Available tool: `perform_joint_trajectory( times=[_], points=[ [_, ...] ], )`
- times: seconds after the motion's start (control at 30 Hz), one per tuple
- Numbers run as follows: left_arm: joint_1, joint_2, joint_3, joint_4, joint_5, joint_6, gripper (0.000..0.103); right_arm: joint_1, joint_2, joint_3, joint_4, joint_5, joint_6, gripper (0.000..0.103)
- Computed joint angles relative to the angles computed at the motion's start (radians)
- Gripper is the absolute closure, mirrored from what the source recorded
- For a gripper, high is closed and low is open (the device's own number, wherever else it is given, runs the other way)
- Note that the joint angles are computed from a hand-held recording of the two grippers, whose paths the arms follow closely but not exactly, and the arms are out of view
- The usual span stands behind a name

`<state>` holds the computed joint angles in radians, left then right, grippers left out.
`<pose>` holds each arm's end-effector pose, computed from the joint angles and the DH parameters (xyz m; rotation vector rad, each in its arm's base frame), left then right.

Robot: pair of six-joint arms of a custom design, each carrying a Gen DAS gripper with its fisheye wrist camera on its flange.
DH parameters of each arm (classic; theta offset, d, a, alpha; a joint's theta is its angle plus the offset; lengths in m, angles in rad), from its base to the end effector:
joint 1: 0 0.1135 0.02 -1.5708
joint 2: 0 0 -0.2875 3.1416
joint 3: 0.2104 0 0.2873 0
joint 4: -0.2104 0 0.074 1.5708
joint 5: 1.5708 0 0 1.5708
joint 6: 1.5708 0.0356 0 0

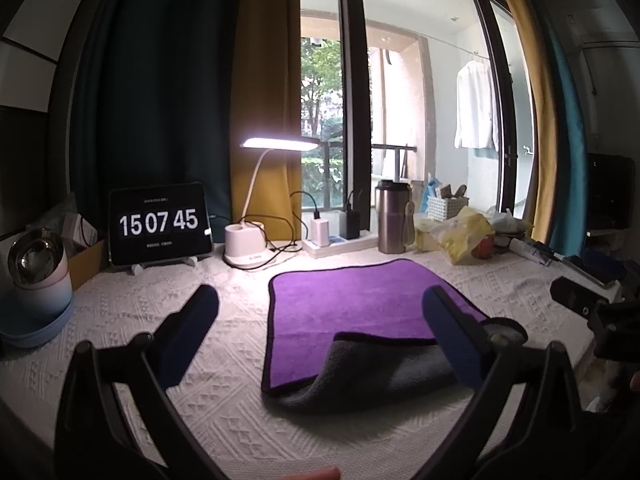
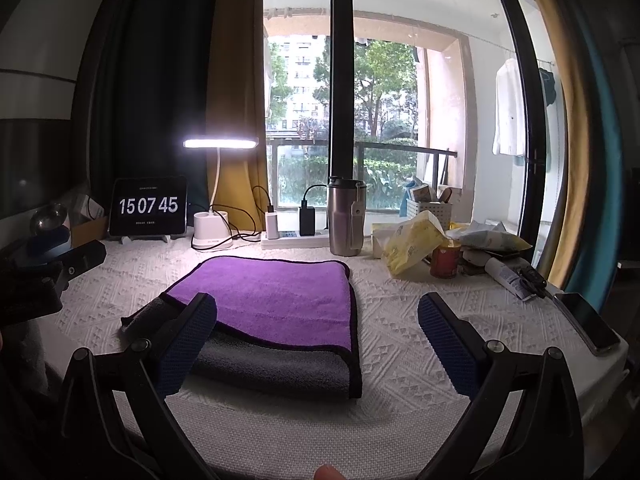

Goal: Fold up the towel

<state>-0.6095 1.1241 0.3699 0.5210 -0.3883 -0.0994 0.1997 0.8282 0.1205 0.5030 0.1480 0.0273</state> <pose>0.2092 -0.1296 0.1994 0.1802 1.7800 -0.1589 0.1824 0.0316 0.1660 -0.0460 1.7727 0.0327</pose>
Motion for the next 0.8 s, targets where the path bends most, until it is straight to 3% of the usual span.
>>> perform_joint_trajectory(
  times=[0.8],
  points=[
    [0.005, 0.017, 0.007, 0.007, -0.001, -0.003, 0.001, -0.018, 0.021, 0.006, 0.008, -0.020, 0.004, 0.000]
  ],
)
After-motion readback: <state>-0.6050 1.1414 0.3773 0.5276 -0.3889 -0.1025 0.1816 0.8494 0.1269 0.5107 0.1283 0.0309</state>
